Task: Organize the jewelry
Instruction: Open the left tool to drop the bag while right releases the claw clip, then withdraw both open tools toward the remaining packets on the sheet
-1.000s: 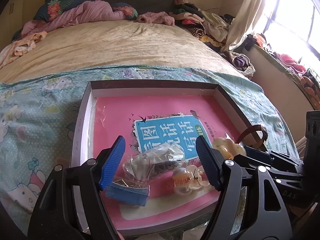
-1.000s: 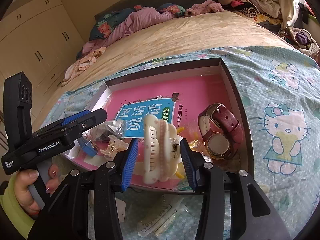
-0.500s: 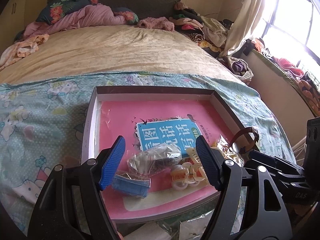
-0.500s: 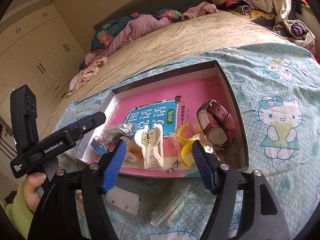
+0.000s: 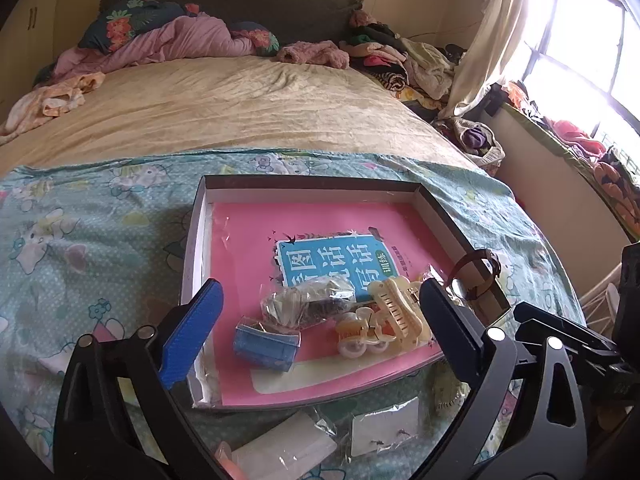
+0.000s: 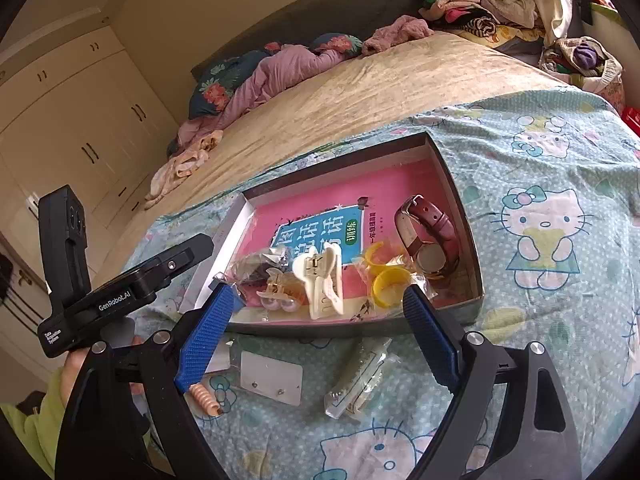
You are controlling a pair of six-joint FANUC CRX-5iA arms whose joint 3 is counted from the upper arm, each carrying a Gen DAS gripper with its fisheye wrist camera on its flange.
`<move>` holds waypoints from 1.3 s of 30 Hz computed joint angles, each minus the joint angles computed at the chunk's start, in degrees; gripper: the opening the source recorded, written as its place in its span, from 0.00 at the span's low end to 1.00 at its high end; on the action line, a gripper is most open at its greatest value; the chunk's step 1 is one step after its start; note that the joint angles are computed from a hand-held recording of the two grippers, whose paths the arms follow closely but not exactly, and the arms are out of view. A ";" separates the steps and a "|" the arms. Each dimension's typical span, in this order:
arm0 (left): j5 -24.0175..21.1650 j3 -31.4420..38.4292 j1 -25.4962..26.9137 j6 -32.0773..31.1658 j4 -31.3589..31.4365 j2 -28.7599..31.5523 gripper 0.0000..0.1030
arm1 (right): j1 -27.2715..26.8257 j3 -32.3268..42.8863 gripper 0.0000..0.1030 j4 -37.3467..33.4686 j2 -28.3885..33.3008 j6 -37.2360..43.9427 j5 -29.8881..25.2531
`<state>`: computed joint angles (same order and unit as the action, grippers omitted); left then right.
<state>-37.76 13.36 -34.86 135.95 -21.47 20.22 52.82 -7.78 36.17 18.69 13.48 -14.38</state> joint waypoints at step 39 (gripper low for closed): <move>-2.53 -7.41 -4.92 8.10 -9.28 -10.17 0.91 | 1.55 -9.46 0.84 25.72 -8.10 -21.05 0.01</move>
<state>-40.29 5.95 -39.78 144.05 -30.75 10.05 54.37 -17.24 61.89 10.59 -7.57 -14.37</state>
